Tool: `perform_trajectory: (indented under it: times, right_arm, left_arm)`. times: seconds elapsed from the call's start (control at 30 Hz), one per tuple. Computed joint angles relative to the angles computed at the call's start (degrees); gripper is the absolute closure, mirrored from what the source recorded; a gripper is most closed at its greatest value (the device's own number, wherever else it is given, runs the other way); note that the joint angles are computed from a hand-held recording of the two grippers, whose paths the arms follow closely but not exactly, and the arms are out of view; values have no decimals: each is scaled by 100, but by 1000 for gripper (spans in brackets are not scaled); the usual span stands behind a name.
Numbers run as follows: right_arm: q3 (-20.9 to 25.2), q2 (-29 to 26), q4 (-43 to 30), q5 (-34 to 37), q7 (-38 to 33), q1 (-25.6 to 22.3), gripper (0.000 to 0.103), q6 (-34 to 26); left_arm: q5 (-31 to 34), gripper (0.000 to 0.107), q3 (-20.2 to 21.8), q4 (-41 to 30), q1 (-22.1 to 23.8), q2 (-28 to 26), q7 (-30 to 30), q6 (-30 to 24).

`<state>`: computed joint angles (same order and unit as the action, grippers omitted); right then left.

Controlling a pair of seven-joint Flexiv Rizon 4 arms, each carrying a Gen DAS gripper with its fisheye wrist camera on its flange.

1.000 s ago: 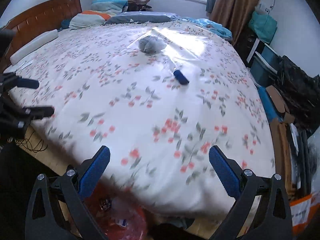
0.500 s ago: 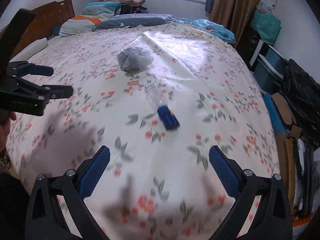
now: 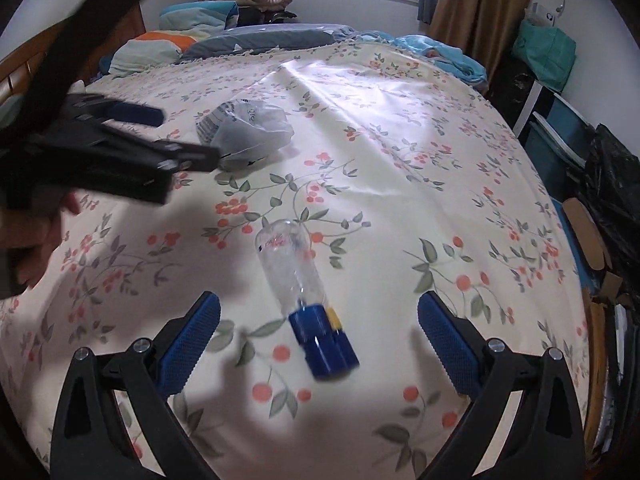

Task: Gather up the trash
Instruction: 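Move both tools back over the bed toward the grey bag and bottle, then grasp the grey printed plastic bag with the left tool while the right tool grasps the clear bottle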

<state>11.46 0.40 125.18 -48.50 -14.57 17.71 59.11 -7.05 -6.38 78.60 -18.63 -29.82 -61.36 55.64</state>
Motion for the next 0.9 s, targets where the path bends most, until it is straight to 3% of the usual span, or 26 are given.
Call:
perform_trajectory:
  times: [0.23, 0.37, 0.43, 0.5, 0.57, 0.83, 0.9]
  right_arm:
    - [-102, -207, -82, -118, -50, -21, 5, 124]
    - [-152, -291, -125, -107, -102, -20, 6, 180]
    - [-180, -326, -145, -141, -114, -24, 6, 223]
    - [-201, -365, -168, -112, -168, -27, 11, 270]
    - [-208, -406, -208, -39, -258, -16, 23, 269]
    - [-205, -556, -335, 132, -608, 94, 61, 273]
    - [-216, -564, -358, 117, -612, 133, 66, 239]
  left_arm:
    - [201, 10, 82, -1080, -148, -825, -8, -293]
    - [183, 25, 103, -1266, -165, -1033, 53, -386]
    - [48, 26, 2, -1142, -84, -1017, 85, -243]
    - [-34, 38, -21, -1075, -53, -1002, 70, -165]
    - [-82, 42, -30, -1043, -37, -983, 72, -174]
    - [-27, 43, 20, -896, -72, -905, 98, -65]
    - [-13, 42, 32, -907, -81, -913, 85, -58]
